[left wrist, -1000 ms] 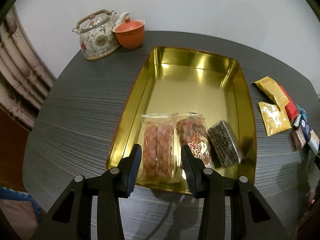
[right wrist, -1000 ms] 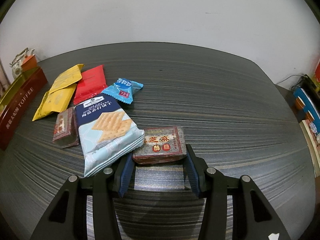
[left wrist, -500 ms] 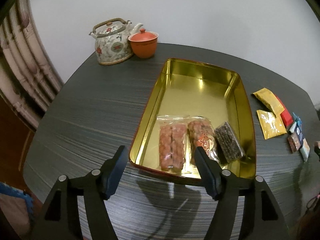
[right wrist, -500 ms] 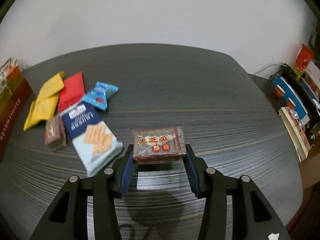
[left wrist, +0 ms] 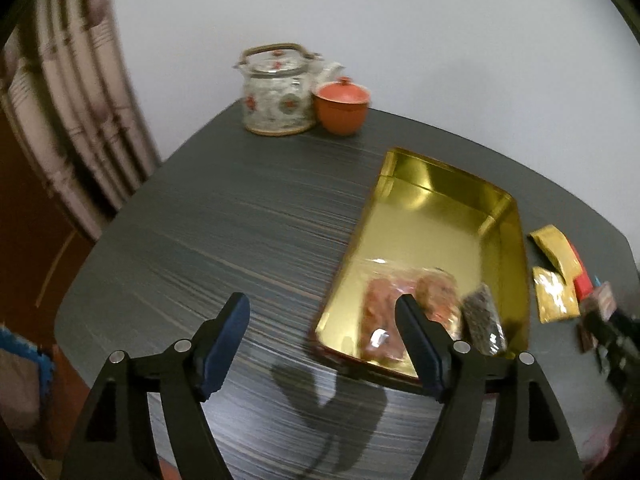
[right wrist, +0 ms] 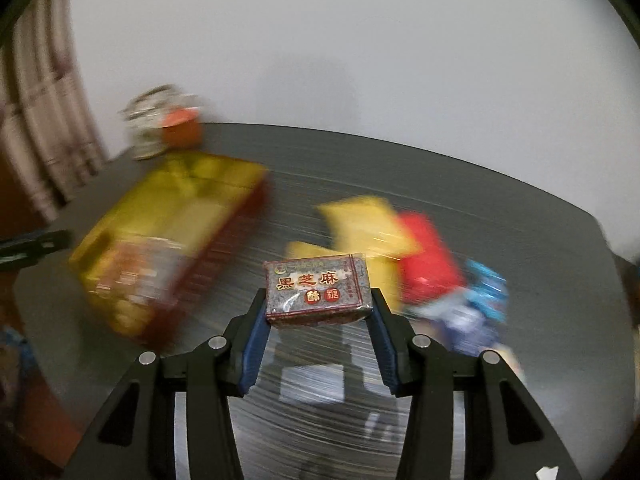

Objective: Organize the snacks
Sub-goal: 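Carry the brown sesame box into the tin tray and open the right gripper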

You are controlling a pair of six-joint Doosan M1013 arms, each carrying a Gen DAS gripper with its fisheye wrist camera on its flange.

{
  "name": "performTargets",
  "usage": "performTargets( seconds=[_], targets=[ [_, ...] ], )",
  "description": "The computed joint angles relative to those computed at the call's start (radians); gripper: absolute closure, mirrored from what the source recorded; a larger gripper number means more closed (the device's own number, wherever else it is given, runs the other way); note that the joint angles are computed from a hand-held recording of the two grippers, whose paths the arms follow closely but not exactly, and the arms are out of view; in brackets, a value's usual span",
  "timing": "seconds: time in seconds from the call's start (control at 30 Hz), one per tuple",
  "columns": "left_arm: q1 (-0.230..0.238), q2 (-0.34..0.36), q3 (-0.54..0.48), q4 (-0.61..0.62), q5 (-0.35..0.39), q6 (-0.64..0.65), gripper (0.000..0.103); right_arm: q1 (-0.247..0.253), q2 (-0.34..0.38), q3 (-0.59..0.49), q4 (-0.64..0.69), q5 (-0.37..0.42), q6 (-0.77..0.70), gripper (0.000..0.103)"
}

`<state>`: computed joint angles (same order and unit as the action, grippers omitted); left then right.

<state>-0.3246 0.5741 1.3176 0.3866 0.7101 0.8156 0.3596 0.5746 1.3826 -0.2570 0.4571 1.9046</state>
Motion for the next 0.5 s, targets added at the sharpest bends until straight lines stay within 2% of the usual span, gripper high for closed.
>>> performTargets(
  seconds=[0.23, 0.37, 0.5],
  targets=[
    [0.029, -0.005, 0.008, -0.025, 0.007, -0.062, 0.027, 0.061, 0.075, -0.110, 0.191, 0.031, -0.259, 0.060],
    [0.034, -0.004, 0.007, -0.019, 0.023, -0.089, 0.027, 0.087, 0.107, -0.156, 0.204, 0.070, -0.285, 0.060],
    [0.040, 0.000, 0.003, -0.036, 0.036, -0.103, 0.027, 0.103, 0.132, -0.188, 0.152, 0.100, -0.247, 0.060]
  ],
)
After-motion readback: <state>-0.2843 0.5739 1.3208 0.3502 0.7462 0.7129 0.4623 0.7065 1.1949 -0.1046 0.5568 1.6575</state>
